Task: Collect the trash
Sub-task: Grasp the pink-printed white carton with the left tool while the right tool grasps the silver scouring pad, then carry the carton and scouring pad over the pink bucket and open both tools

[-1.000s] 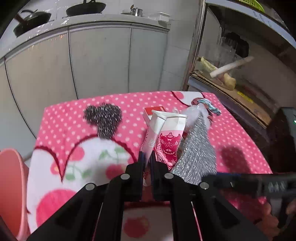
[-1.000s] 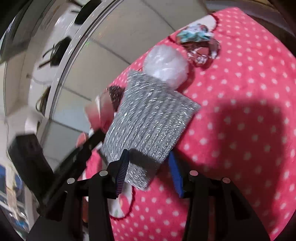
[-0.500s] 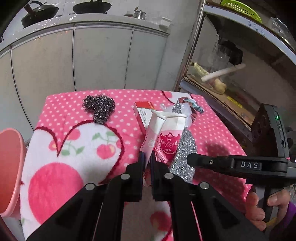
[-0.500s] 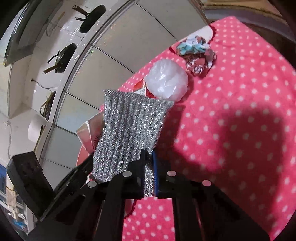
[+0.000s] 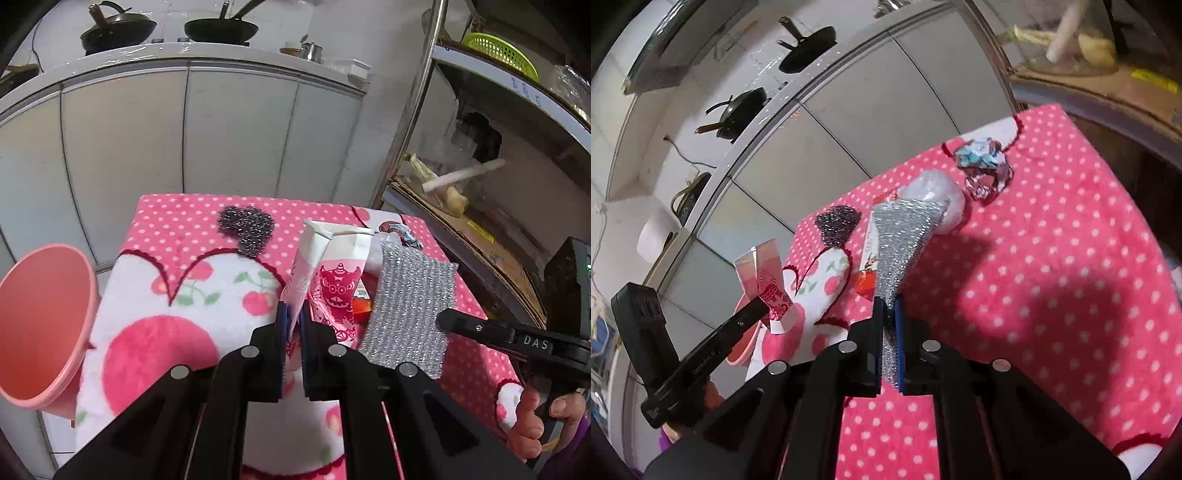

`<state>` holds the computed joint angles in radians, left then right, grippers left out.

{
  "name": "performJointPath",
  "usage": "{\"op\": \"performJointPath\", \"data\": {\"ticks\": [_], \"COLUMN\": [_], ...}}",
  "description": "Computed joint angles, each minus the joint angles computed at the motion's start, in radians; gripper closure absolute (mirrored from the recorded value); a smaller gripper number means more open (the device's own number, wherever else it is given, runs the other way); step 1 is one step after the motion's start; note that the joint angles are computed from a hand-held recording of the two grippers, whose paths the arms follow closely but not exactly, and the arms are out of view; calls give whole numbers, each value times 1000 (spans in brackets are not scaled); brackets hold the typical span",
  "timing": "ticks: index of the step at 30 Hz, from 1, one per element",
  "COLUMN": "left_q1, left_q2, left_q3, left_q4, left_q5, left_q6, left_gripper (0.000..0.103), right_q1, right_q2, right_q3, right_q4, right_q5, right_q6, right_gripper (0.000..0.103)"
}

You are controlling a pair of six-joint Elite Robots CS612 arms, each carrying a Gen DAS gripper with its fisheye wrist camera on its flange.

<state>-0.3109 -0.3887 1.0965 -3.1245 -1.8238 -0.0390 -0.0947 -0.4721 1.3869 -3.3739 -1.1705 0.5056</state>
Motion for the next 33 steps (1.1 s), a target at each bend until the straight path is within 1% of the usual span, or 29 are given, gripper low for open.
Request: {"op": "performJointPath", "data": {"ticks": [7,16,24,33], "left_q1": [7,15,29,52], "left_q2": [-18,-33,-39,-41], "left_q3": [38,68,80,83], "left_q4": [-38,-78,-120,-172], "left_q5": [8,21,42,87], "left_q6": [-23,-45,-84,-132], "left_gripper": [97,97,97,97], "right_q1": [21,37,54,81], "right_q2": [-27,-36,-31,-12], "right_q3": [27,23,-16,-99], "right_q4": [-44,-47,-12,52], "right_q5": [-68,-87,-83,-34], "right_q6": [-93,-139,-194,-263], "right_gripper": [97,97,97,97]}}
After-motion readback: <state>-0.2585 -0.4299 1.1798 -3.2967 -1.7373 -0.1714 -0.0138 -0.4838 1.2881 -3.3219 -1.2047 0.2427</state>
